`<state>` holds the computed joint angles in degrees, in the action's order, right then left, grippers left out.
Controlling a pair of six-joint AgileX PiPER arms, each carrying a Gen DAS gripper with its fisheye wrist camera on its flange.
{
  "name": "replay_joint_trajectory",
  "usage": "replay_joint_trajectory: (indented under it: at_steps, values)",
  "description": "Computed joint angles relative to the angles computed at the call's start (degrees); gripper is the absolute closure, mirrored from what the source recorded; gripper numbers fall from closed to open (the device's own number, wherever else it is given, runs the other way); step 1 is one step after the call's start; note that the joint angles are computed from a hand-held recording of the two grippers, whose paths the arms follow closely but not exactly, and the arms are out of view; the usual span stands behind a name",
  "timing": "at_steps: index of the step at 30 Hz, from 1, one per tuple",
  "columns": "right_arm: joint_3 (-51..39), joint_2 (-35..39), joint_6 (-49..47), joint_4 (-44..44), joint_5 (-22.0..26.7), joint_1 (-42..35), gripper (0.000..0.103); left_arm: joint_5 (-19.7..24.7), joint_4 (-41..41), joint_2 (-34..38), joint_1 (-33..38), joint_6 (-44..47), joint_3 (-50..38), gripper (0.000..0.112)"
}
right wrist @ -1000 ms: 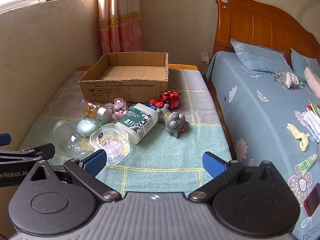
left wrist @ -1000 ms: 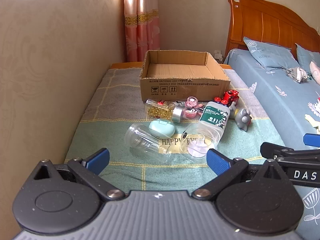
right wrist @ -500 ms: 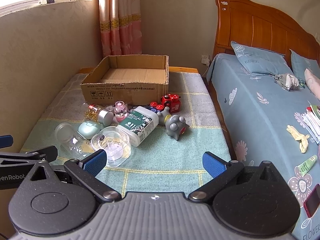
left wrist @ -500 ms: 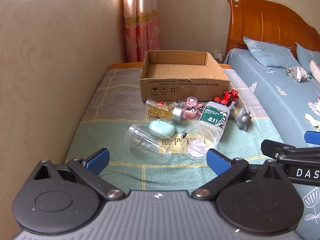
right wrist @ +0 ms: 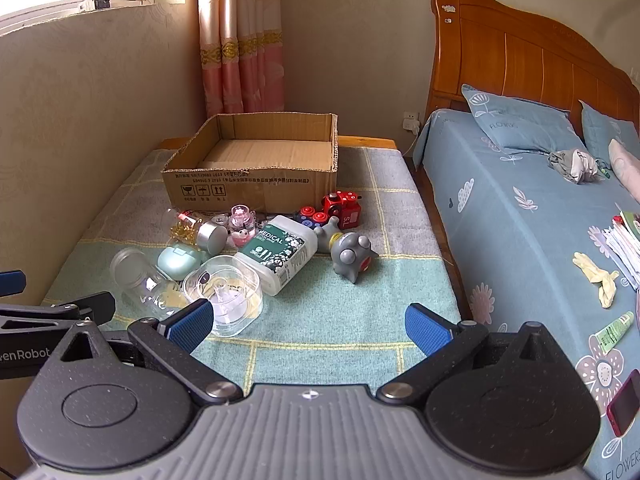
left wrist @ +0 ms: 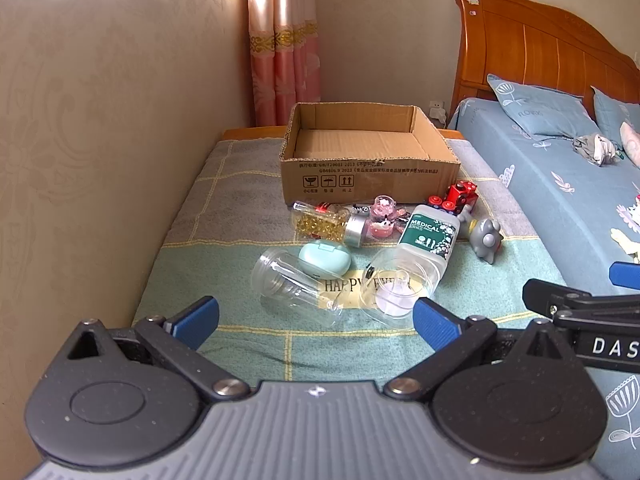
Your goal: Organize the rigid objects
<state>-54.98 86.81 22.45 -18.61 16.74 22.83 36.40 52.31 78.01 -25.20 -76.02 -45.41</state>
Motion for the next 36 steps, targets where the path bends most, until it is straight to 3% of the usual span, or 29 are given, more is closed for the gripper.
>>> replay_joint_trajectory:
  at_steps: [24,28,36]
  values:
    - [-0.4,0.5,0.5,-0.8,-0.9,0.1,0.000,-1.3,-0.8,0.8,0.7,1.3,-0.6,0.010]
    - [-0.3,0.7,0.3,-1.0,-1.8,0.1,0.000,-2.7,-1.1,1.0,1.7,2.6,-0.6,0.010]
    - [0.0,1.7,-9.4,7.4,-5.4,-0.9,0.000,-7.6,-2.4,1.8,4.8,6.0,-0.2,0.010]
